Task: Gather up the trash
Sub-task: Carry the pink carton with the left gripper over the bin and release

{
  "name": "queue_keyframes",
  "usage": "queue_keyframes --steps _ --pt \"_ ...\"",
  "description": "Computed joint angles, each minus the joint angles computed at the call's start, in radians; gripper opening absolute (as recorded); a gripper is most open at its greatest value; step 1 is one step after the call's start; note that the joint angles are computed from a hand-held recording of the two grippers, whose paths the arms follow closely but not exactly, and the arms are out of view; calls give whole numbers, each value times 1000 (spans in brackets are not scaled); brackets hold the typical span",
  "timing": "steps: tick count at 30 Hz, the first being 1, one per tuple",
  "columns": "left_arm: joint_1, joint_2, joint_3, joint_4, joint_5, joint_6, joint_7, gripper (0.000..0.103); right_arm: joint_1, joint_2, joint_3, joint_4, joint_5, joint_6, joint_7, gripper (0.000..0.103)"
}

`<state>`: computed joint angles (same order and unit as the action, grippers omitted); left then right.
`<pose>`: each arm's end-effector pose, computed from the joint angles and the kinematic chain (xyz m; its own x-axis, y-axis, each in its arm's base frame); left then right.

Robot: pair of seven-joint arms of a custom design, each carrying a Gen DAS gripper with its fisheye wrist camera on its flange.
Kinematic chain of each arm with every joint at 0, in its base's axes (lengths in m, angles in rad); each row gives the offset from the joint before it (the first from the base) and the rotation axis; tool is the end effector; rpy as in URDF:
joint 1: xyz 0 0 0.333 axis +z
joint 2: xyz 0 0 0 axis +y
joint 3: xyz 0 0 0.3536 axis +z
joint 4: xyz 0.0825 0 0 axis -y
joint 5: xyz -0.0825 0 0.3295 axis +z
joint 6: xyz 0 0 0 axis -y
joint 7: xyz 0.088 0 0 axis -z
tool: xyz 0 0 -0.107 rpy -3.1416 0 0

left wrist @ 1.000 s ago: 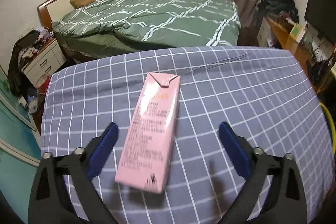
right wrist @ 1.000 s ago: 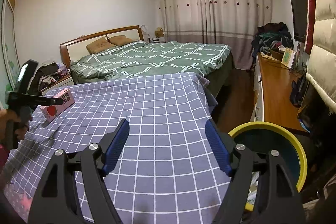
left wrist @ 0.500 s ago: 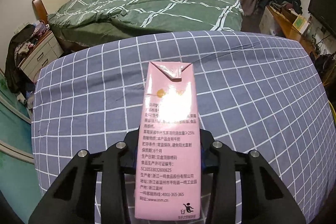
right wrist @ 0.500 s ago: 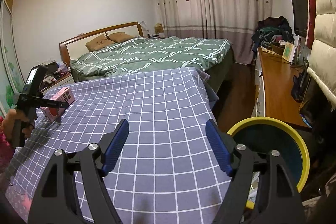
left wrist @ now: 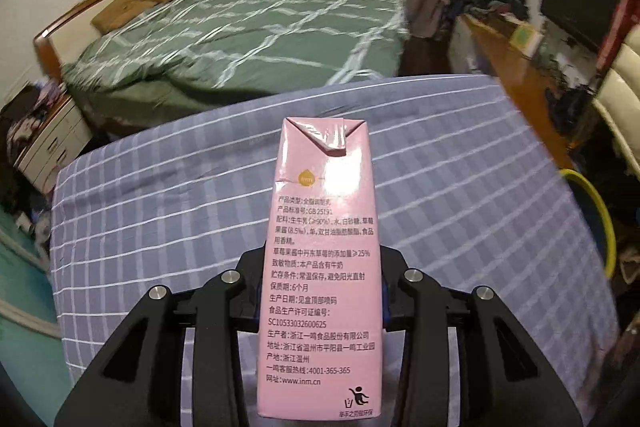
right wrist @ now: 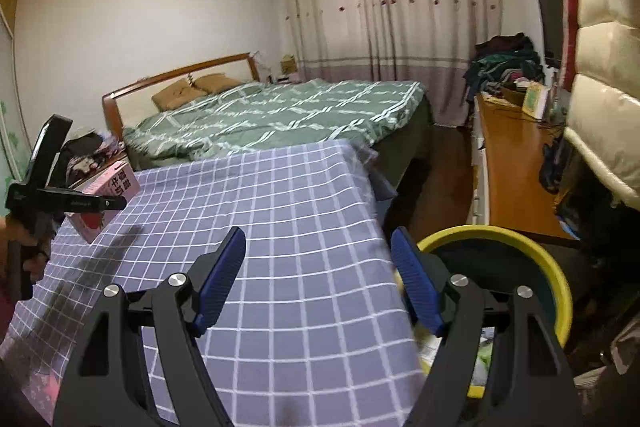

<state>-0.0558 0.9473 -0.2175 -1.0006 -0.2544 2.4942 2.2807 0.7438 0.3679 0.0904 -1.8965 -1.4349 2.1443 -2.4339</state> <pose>0.7906 -0.1355 0.3899 -0.6314 -0.7754 0.0028 -0.6144 0.4981 -0.6119 0.4434 0.4183 0.3967 -0.4016 -0.9048 -0.1418 -0.3745 0.3035 -0.8762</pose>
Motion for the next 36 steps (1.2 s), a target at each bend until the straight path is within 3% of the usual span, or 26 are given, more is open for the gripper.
queue_keyframes --steps 3,8,12,17,22,31,32,33,34,36 --pt "1 -94 -46 -159 -30 59 60 39 14 -41 13 -62 12 -28 52 71" --pt "-29 -205 -104 -341 -87 101 146 39 45 -126 64 -172 67 -157 122 71" --pt "-84 -245 -131 -407 -119 96 182 39 75 -191 118 -249 132 -302 182 74" --pt "-192 -274 -143 -465 -120 84 190 39 90 -238 169 -310 211 -415 235 76" --pt "-305 -245 -126 -439 -79 55 140 39 78 -284 192 -385 250 -406 308 76" --pt "-462 -93 -55 -228 52 -59 -41 40 58 -318 211 -443 268 -392 379 76" --pt "-472 -77 -48 -206 65 -70 -60 47 58 -318 213 -443 270 -393 382 76" --pt "-484 -62 -41 -184 77 -77 -84 63 57 -319 214 -444 271 -393 384 76" --pt "-490 -56 -40 -182 83 -60 -100 71 58 -319 216 -441 273 -397 384 76" --pt "-483 -64 -50 -211 82 -10 -110 75 62 -316 221 -431 276 -409 380 76"
